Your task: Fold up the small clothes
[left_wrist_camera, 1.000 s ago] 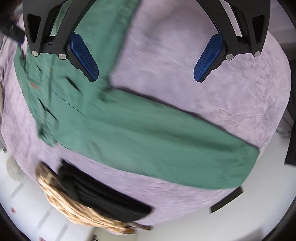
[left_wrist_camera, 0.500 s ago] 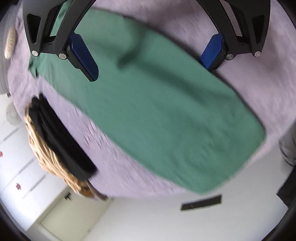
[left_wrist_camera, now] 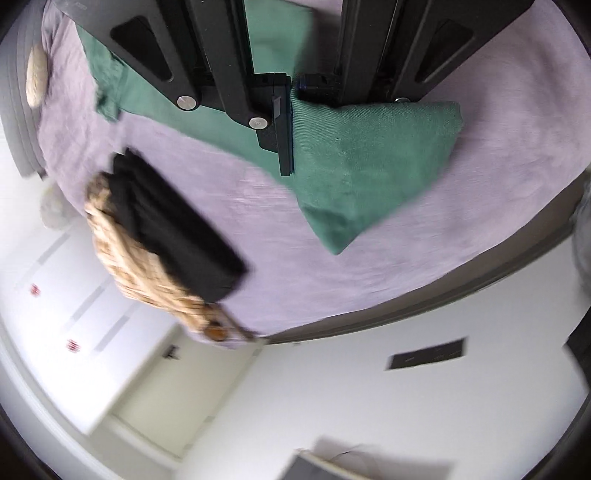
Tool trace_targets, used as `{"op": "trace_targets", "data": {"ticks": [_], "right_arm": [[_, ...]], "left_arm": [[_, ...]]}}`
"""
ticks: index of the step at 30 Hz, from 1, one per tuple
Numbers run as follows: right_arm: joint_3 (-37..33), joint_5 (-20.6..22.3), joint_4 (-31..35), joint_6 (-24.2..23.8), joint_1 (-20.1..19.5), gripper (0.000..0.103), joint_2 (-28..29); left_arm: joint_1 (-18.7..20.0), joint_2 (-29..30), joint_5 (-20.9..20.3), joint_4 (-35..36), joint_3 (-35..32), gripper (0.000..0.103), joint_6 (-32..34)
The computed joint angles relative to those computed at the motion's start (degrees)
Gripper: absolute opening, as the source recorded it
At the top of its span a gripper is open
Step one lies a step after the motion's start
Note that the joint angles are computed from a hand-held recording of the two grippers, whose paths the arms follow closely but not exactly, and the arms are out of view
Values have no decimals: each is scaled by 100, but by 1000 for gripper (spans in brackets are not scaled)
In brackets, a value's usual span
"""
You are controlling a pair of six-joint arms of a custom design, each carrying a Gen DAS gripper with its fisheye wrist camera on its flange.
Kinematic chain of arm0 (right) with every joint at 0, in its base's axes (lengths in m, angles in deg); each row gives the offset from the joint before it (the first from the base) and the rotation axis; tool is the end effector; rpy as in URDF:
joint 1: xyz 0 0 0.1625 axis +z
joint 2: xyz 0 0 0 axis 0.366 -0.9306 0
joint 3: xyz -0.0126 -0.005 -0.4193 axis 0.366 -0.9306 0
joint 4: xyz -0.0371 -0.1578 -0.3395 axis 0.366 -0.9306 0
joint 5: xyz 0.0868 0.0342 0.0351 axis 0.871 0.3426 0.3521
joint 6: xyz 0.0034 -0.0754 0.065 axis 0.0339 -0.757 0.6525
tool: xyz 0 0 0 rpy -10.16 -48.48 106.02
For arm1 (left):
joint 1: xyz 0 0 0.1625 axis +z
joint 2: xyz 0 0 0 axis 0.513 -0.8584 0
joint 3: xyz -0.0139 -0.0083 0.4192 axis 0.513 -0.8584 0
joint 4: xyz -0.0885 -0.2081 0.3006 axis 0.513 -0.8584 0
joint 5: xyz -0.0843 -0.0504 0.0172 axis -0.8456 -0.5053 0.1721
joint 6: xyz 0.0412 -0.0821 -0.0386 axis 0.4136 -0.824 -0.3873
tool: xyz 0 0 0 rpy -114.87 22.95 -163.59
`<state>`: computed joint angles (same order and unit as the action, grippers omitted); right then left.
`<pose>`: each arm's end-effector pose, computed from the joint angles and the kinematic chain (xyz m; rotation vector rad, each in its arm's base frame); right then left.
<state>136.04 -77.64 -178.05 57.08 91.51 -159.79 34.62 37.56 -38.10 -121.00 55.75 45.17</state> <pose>0.2518 -0.3872 0.2045 -0.3594 -2.6197 0.4075 -0.1216 -0.7032 0.2768 0.1278 2.6641 -1.0626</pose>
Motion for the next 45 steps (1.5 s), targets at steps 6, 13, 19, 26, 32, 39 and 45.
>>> {"op": "trace_targets", "data": {"ticks": [6, 13, 19, 26, 32, 39, 45], "right_arm": [[545, -220, -13, 23, -240, 103, -1110], [1232, -577, 482, -146, -1055, 103, -2976], [1676, -550, 889, -567, -2190, 103, -4161], [1785, -566, 415, -822, -2513, 103, -4353], [1438, -1111, -1073, -1929, -1961, 103, -2975], [329, -2398, -3298, -4834, -1454, 103, 6], [-264, -3743, -6259, -6849, -1619, 97, 1272]], "left_arm": [[-957, 553, -1013, 247, -286, 2, 277], [-1961, 2184, -1683, 870, -1159, 2, 397], [-2618, 3352, -679, 1640, -1450, 3, 715], [-2810, 3192, -139, 1238, -679, 102, 784], [-2623, 2324, 542, 782, 49, 102, 948], [-1849, 1896, 2164, 1687, -12, 102, 325], [-1504, 1793, 2177, 1563, 390, 102, 92]]}}
